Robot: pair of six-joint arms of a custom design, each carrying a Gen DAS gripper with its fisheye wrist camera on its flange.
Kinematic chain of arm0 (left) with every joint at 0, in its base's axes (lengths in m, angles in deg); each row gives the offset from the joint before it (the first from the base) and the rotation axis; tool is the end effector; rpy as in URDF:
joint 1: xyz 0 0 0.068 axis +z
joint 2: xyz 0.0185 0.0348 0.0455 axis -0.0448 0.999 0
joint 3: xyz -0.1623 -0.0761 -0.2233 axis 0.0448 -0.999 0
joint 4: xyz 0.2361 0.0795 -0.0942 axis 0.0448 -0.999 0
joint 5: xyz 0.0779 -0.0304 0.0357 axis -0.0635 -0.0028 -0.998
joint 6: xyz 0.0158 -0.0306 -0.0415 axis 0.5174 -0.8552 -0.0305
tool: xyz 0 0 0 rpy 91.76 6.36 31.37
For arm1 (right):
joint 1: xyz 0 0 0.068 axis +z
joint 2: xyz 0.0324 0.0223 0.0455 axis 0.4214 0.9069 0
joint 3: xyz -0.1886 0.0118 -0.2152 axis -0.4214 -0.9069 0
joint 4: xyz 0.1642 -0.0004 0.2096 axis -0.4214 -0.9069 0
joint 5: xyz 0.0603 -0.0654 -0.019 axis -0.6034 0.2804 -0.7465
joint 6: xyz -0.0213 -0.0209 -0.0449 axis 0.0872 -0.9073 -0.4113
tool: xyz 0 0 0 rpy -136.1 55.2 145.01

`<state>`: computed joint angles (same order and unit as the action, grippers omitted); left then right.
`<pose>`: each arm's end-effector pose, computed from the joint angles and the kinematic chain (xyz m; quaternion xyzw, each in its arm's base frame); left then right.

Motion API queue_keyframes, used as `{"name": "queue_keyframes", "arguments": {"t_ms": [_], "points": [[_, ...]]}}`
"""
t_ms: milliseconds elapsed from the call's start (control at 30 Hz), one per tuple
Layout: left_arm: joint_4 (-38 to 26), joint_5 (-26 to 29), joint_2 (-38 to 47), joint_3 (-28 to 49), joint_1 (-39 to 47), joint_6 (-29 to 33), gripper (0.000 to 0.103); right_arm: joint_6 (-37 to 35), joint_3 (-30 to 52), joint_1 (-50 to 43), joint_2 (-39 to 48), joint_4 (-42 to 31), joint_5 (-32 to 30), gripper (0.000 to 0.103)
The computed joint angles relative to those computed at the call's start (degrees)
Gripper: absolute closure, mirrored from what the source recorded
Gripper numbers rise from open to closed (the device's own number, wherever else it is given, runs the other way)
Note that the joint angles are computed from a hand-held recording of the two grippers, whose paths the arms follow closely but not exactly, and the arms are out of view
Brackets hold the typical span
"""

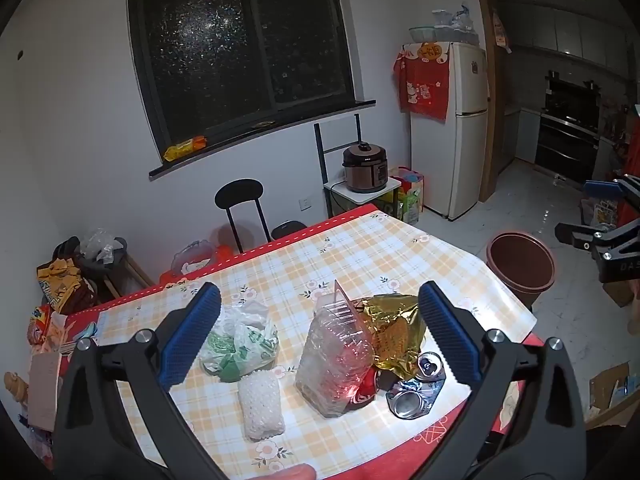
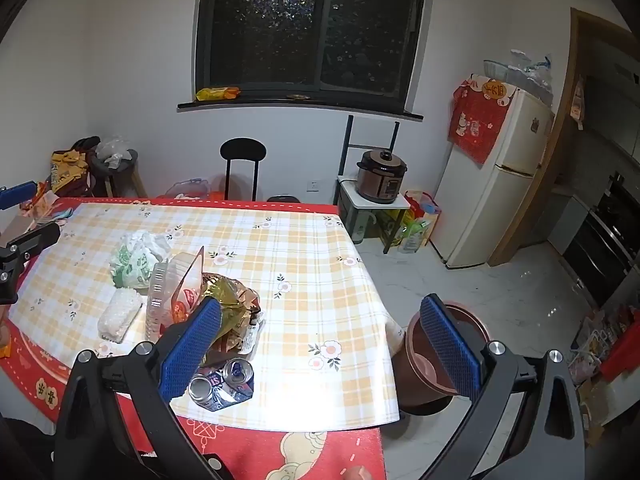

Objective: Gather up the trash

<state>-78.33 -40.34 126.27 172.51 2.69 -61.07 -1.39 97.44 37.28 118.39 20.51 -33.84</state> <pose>0.2587 0.0111 0.4242 0.2376 0.8463 -0.0364 0.4755 0.2060 0.0340 0.4407 0.0282 0.9046 -0.0702 0.4194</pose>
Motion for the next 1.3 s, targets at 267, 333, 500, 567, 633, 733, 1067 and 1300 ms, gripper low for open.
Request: {"name": "queue_keyframes", "arguments": {"t_ms": [267,333,500,567,633,733,1067,1300], "points": [[0.1,0.1,0.0,0.0,-0.2,-0.1,0.006,-0.4,0.1,-0.2,-0.1,-0.2,-0.8,0.005],[1.1,-1.7,-1.1,-1.4,-2.5,-1.6,0.006,0.0,0.1,-0.1,-0.4,-0.2,-0.1,0.005],[0.6,-1.6,-0.7,-0.5,-2.9,-1.7,0.006,-0.1,0.1,-0.3,-0.3,-0.1,-0.2,0.005],[0.8,-2.3,-0.6,-0.5,-3.7,-2.2,0.006,-0.2,0.1,-0.3,-0.3,0.0,-0.2,0.005],[0.4,0.4,-1.1,-0.9,-1.2,-1.0,0.006,-0.3,0.0,-0.3,-0.2,0.0,-0.2,0.005],[0.3,0.1,-1.2,-0.8,-1.5,-1.2,0.006,-0.3,0.0,-0.4,-0.2,0.1,-0.3,0.005],[0.5,0.3,-1.2,-1.1,-1.3,-1.1,0.006,-0.5,-0.2,-0.5,-0.1,0.3,-0.3,0.005],[0.5,0.6,-1.1,-1.1,-1.0,-1.0,0.006,-0.6,0.0,-0.8,0.1,0.4,-0.4,0.005]]}}
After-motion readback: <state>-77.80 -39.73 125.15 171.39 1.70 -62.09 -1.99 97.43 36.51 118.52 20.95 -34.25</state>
